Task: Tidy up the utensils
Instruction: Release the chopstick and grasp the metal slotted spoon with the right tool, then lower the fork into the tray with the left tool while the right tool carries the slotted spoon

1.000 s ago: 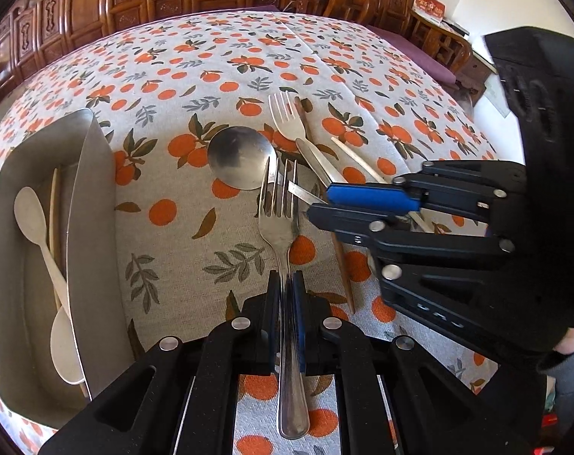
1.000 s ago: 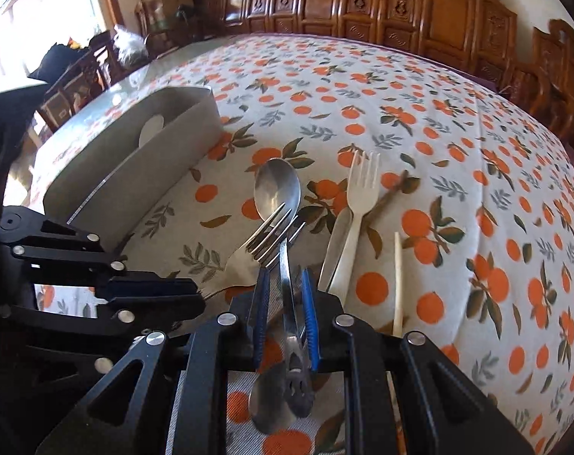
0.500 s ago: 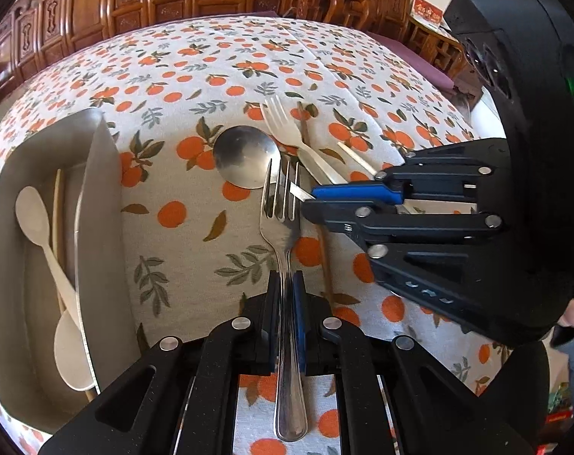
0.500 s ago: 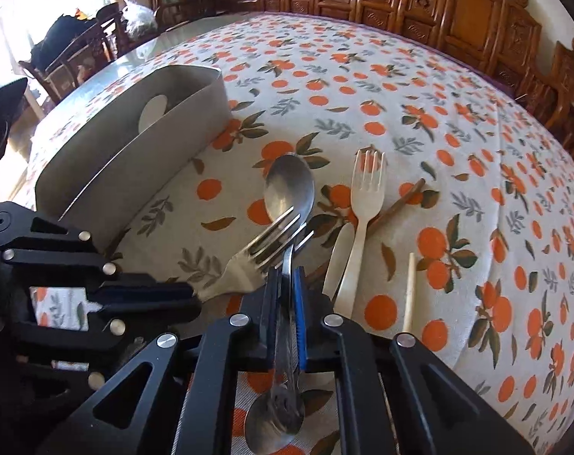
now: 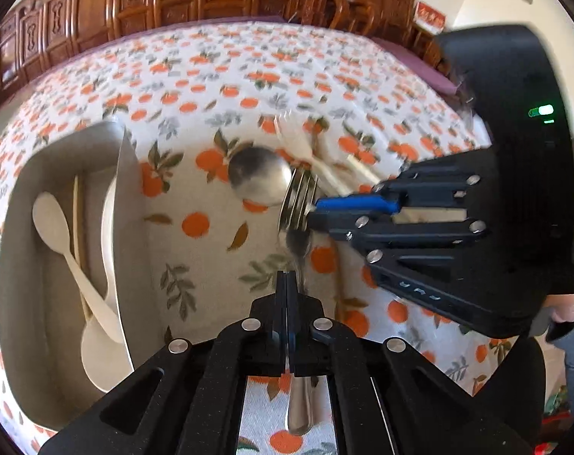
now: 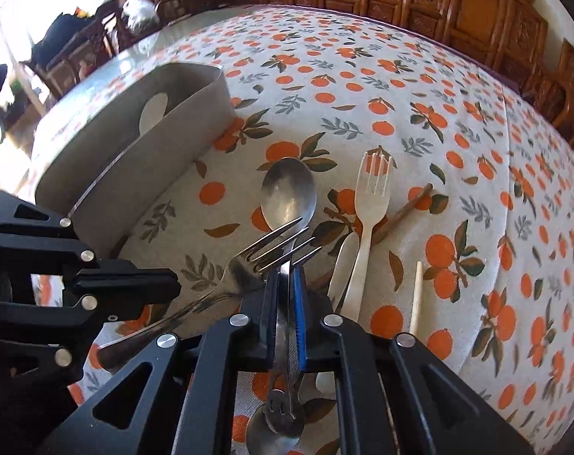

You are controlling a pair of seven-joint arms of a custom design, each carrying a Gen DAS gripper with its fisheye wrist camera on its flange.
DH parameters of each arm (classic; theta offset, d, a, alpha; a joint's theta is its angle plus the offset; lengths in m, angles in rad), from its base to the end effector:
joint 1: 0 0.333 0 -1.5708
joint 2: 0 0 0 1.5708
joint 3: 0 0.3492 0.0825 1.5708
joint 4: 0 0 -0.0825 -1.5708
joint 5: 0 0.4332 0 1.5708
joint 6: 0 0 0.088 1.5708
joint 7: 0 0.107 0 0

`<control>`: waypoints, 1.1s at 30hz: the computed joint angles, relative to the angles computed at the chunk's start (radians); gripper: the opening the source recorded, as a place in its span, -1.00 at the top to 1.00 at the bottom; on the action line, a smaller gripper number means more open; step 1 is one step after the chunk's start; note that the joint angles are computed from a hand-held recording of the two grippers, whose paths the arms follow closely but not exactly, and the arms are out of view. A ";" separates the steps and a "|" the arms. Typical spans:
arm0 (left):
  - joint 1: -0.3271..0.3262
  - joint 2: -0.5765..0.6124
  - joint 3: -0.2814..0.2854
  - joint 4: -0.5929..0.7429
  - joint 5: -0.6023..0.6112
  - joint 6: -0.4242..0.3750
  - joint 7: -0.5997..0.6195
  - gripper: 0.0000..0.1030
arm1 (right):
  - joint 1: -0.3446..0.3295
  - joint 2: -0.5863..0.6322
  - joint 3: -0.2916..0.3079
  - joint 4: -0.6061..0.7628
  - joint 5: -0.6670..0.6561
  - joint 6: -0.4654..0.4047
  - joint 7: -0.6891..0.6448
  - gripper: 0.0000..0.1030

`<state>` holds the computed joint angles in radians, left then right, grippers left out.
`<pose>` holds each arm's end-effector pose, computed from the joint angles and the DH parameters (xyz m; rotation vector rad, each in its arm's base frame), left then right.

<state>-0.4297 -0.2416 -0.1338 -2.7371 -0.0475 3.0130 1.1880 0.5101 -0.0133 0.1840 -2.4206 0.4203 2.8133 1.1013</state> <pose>0.3852 -0.2377 0.3452 -1.8915 2.1763 -0.7176 0.4349 0.3361 0.3505 -2.4953 1.0226 -0.1142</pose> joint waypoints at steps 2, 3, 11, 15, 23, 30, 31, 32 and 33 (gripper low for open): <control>-0.095 0.014 0.080 0.000 -0.143 0.004 0.094 1.00 | 0.000 0.000 0.003 -0.004 -0.059 -0.001 0.035 0.85; -0.090 0.015 0.074 -0.001 -0.129 0.008 0.083 1.00 | 0.001 -0.001 0.003 -0.007 -0.064 0.003 0.040 0.86; -0.039 0.017 0.010 0.003 -0.073 0.013 0.045 0.40 | 0.000 -0.006 -0.005 -0.025 0.097 0.038 0.002 0.88; -0.084 0.018 0.042 0.000 -0.093 0.039 0.076 0.40 | 0.000 -0.012 -0.007 -0.030 0.151 0.044 -0.023 0.90; 0.057 0.081 -0.084 0.059 0.096 -0.010 -0.058 0.81 | 0.009 -0.032 -0.014 -0.028 0.337 0.043 -0.147 0.96; 0.060 0.080 -0.081 0.065 0.095 -0.039 -0.039 0.89 | 0.012 -0.035 -0.010 -0.039 0.353 0.095 -0.118 0.97; 0.065 0.079 -0.085 0.064 0.108 -0.042 -0.048 0.89 | 0.009 -0.033 -0.009 -0.042 0.326 0.111 -0.087 0.97; 0.072 0.083 -0.092 0.069 0.127 -0.047 -0.058 0.89 | 0.007 -0.032 -0.012 -0.041 0.324 0.117 -0.068 0.97; 0.082 0.080 -0.105 0.069 0.158 -0.053 -0.074 0.89 | 0.007 -0.032 -0.016 -0.040 0.342 0.122 -0.077 0.97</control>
<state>-0.3476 -0.1613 -0.2384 -2.6680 0.1106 2.9596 1.1142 0.5176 -0.0453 0.1679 -2.4608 0.7625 2.9351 1.0244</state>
